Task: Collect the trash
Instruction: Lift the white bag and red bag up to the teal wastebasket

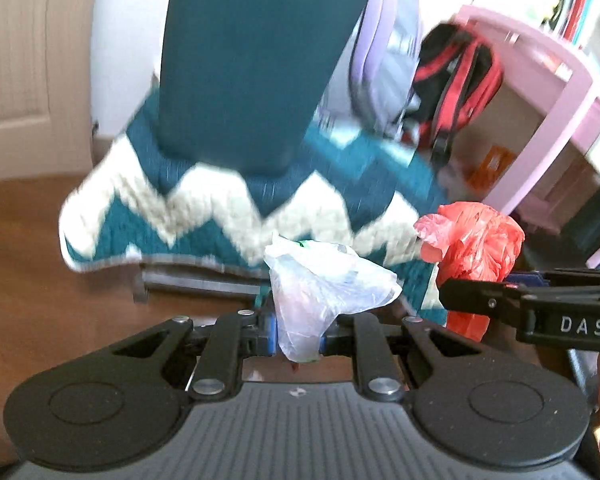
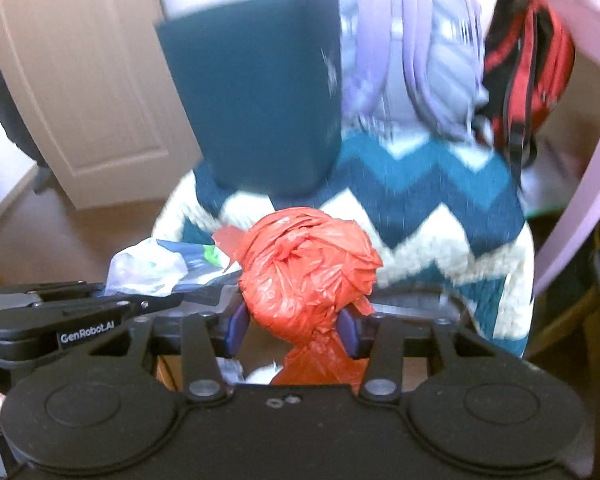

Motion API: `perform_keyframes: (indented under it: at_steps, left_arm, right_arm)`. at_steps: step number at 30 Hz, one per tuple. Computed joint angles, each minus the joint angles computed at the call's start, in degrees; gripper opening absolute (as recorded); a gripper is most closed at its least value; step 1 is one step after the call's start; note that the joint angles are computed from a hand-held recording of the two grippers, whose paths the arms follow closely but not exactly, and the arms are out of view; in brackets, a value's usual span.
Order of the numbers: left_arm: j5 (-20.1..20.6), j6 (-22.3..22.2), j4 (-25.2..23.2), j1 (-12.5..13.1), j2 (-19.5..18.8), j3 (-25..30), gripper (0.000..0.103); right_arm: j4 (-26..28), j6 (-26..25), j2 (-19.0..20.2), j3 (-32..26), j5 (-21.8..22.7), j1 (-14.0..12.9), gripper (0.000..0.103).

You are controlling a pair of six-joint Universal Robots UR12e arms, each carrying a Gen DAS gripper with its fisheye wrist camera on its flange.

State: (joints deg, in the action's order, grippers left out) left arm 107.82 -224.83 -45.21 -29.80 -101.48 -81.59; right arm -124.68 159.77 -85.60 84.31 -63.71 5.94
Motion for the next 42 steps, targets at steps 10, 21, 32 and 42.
perform_keyframes:
  at_steps: [10,21,32,42]
  left_arm:
    - [7.8,5.31,5.76,-0.62,0.13,4.61,0.017]
    - [13.41,16.94,9.46,1.53,-3.42,14.92,0.017]
    - [13.81,23.18,6.87,5.76,-9.14,25.79,0.017]
    - [9.95,20.96,0.24,10.13,-12.73,29.87,0.017]
  right_arm:
    - [-7.71,2.35,0.78,-4.99,3.65,0.22,0.045]
    - [-13.21,7.86,8.07,-18.74,4.85,2.43,0.045]
    - [-9.74,10.6,18.67,-35.15,1.74,5.89,0.045]
    - [-2.16,12.21,30.09,-50.64,-2.37,8.72,0.045]
